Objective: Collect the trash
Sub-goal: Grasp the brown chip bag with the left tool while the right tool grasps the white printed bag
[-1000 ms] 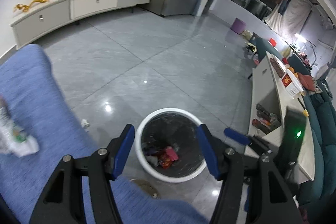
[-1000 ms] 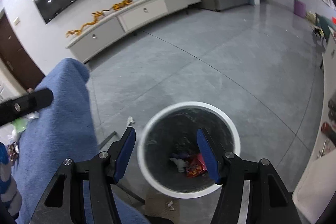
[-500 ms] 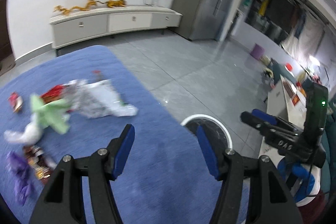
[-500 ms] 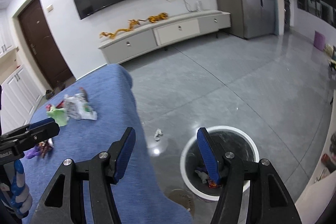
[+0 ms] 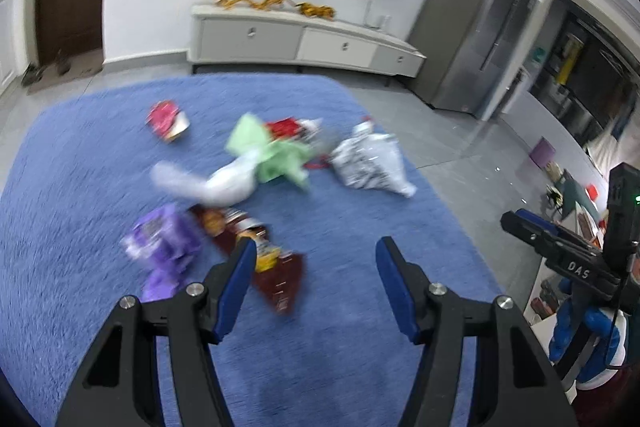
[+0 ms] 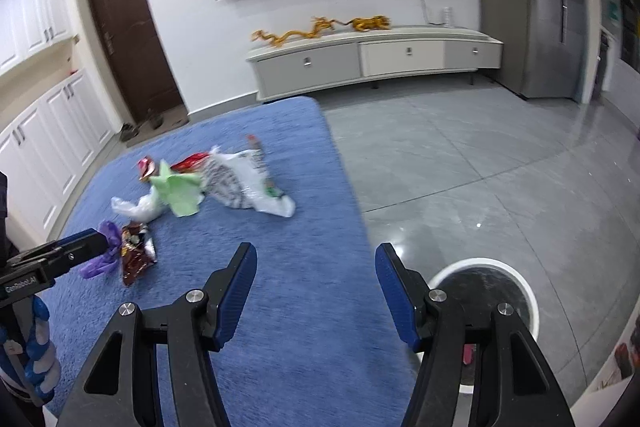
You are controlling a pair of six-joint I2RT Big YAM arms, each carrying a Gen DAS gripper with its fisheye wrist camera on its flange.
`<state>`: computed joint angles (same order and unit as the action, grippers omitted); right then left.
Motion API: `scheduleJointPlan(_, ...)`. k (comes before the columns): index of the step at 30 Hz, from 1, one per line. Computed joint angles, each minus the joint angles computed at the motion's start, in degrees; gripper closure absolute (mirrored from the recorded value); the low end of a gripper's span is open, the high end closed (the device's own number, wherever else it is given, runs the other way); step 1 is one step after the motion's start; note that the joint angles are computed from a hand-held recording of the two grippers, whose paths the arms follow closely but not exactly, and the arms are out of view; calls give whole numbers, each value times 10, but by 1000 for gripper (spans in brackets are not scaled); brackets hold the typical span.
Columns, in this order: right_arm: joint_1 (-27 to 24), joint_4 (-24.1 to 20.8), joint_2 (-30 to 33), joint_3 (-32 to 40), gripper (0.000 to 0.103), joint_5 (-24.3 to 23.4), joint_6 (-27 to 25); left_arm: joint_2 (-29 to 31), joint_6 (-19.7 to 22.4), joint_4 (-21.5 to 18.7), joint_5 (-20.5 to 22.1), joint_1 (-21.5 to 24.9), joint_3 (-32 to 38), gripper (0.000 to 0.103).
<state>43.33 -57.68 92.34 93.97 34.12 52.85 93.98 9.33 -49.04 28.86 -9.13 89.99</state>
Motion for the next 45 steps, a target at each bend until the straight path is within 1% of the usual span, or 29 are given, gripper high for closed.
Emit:
scheduleJointPlan(6, -11, 14, 44, 41, 40, -34, -38, 30, 1, -22, -10, 15, 13, 43)
scheduleJointPlan(10, -22, 19, 68, 64, 38, -52, -57, 42, -2, -19, -26, 8, 15, 43)
scheduleJointPlan(12, -31, 27, 75, 68, 38, -62, -67, 51, -3, -15, -38, 3, 18, 43)
scheduleJointPlan(15, -46, 38, 90, 82, 37, -79, -86, 65, -8, -16, -44, -3, 29, 43)
scheduleJointPlan(20, -70, 54, 126, 118, 34, -107, -128, 77, -12, 1, -51, -10, 37, 43)
scheduleJointPlan(22, -77, 63, 137, 125, 34, -117, -142, 84, -12, 1, -51, -12, 42, 43)
scheduleJointPlan(24, -86, 70, 146, 132, 34, -129, -149, 81, -12, 19, -55, -14, 32, 43)
scheduleJointPlan(26, -93, 76, 155, 136, 34, -141, -151, 76, -5, 33, -69, -20, 22, 43)
scheduleJointPlan(29, -100, 82, 159, 134, 34, -155, -151, 74, -2, 39, -75, -23, 18, 43)
scheduleJointPlan(30, -100, 85, 159, 130, 36, -158, -152, 74, -4, 40, -73, -23, 17, 43)
scheduleJointPlan(31, -99, 89, 158, 126, 48, -158, -152, 73, -5, 42, -71, -22, 15, 43)
scheduleJointPlan(32, -97, 94, 156, 120, 56, -160, -152, 71, -5, 45, -72, -22, 12, 44)
scheduleJointPlan(33, -95, 102, 150, 111, 58, -164, -152, 69, -5, 47, -73, -22, 10, 44)
scheduleJointPlan(35, -88, 107, 141, 99, 68, -153, -152, 62, -6, 55, -74, -21, -1, 52)
scheduleJointPlan(36, -85, 108, 137, 95, 69, -150, -153, 56, -9, 59, -76, -24, -9, 58)
scheduleJointPlan(37, -83, 111, 132, 90, 73, -146, -153, 55, -8, 59, -74, -23, -10, 64)
scheduleJointPlan(39, -74, 119, 117, 73, 74, -137, -145, 50, -3, 55, -67, -20, -16, 70)
scheduleJointPlan(41, -66, 126, 103, 56, 76, -135, -135, 39, 4, 57, -62, -19, -31, 72)
scheduleJointPlan(45, -49, 115, 90, 41, 80, -125, -119, 16, 14, 57, -48, -16, -59, 76)
